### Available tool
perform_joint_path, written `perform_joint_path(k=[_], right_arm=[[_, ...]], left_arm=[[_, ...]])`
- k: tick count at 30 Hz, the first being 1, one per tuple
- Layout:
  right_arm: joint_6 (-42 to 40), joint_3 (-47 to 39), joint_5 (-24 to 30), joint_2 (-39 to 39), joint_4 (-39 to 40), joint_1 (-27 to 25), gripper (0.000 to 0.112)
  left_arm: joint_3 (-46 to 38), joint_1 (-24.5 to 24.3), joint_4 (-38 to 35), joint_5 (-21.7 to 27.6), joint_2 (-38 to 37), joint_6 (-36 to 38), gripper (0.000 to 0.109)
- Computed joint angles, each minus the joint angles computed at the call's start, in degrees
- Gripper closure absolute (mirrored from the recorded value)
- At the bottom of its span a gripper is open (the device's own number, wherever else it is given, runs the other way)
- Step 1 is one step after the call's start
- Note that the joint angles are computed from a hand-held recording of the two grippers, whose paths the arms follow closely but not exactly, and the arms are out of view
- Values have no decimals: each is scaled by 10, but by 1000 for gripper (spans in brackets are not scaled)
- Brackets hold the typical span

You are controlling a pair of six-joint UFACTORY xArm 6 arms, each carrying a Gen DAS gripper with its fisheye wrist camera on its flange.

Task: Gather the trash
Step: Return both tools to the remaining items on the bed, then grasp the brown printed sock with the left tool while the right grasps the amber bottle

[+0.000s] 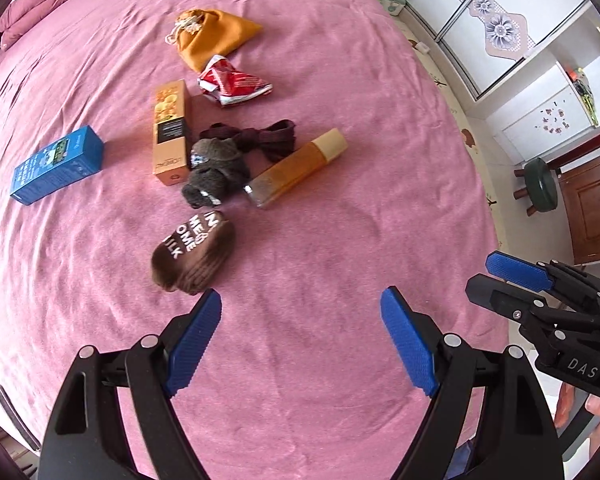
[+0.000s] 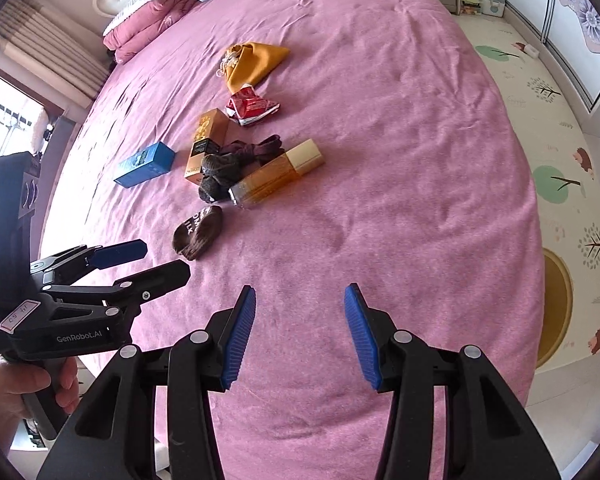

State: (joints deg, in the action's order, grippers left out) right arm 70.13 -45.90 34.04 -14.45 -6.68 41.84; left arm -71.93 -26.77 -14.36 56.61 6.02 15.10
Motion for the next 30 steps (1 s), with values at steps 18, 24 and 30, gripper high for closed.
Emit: perform_joint_path(k=[18,24,30], right_arm=[[-34,-129,-48,187,79,-26,66],[-47,-148,-54,217,106,-40,66],[-63,-173,-49,245,126,-54,66]], left_arm=[[-50,48,42,-16,126,99,27],[-70,48,44,-20,163,104,33],[-115,57,43,7,208,111,77]])
